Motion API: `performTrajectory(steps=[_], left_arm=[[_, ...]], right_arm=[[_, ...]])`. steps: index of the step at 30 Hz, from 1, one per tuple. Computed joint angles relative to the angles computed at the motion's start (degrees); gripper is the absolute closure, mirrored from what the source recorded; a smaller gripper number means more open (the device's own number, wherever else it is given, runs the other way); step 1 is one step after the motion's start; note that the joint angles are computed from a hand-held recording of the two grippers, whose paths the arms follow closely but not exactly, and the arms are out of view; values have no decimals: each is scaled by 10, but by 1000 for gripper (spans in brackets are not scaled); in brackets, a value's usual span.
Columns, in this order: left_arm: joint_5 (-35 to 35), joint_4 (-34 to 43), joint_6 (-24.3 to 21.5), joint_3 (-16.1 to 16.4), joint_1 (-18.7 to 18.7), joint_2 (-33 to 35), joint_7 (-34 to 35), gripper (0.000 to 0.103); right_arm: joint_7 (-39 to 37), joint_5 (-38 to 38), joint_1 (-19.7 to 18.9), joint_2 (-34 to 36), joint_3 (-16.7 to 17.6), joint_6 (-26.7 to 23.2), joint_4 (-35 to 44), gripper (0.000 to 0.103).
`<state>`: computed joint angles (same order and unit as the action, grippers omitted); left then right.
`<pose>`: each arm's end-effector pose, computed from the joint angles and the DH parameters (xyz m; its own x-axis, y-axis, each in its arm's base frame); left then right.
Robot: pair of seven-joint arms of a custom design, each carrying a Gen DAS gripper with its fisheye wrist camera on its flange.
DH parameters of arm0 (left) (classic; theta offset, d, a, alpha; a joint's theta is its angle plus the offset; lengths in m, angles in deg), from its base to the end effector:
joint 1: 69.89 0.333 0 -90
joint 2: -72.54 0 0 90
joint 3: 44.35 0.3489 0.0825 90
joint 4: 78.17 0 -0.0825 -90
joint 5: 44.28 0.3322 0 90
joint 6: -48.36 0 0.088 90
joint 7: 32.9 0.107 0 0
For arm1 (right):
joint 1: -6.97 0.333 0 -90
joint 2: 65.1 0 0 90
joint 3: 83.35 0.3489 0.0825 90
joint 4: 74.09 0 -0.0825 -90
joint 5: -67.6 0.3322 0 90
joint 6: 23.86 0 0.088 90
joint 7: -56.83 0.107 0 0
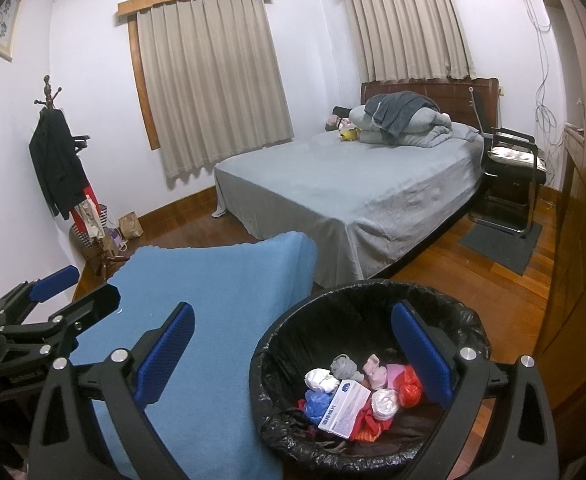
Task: Collect trash
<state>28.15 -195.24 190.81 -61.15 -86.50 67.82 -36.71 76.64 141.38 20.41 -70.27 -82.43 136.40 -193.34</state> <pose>0.4300 -0.2954 0.5841 0.1618 -0.9864 0.0284 -0.4500 -0.0993 -0.8875 0.5071 0.0839 0.5864 0.4846 -0.8517 -0.1996 -0.5040 -0.0854 -0.8595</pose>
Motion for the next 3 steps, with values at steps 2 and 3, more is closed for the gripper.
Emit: performTrajectory(steps=[2,3], left_arm=[[0,-2,1,0,0,-2,0,7],[1,-3,0,0,0,-2,-1,7]], right_arm=[[-1,1,1,0,1,2,-2,6],[-1,1,1,0,0,1,-1,6]])
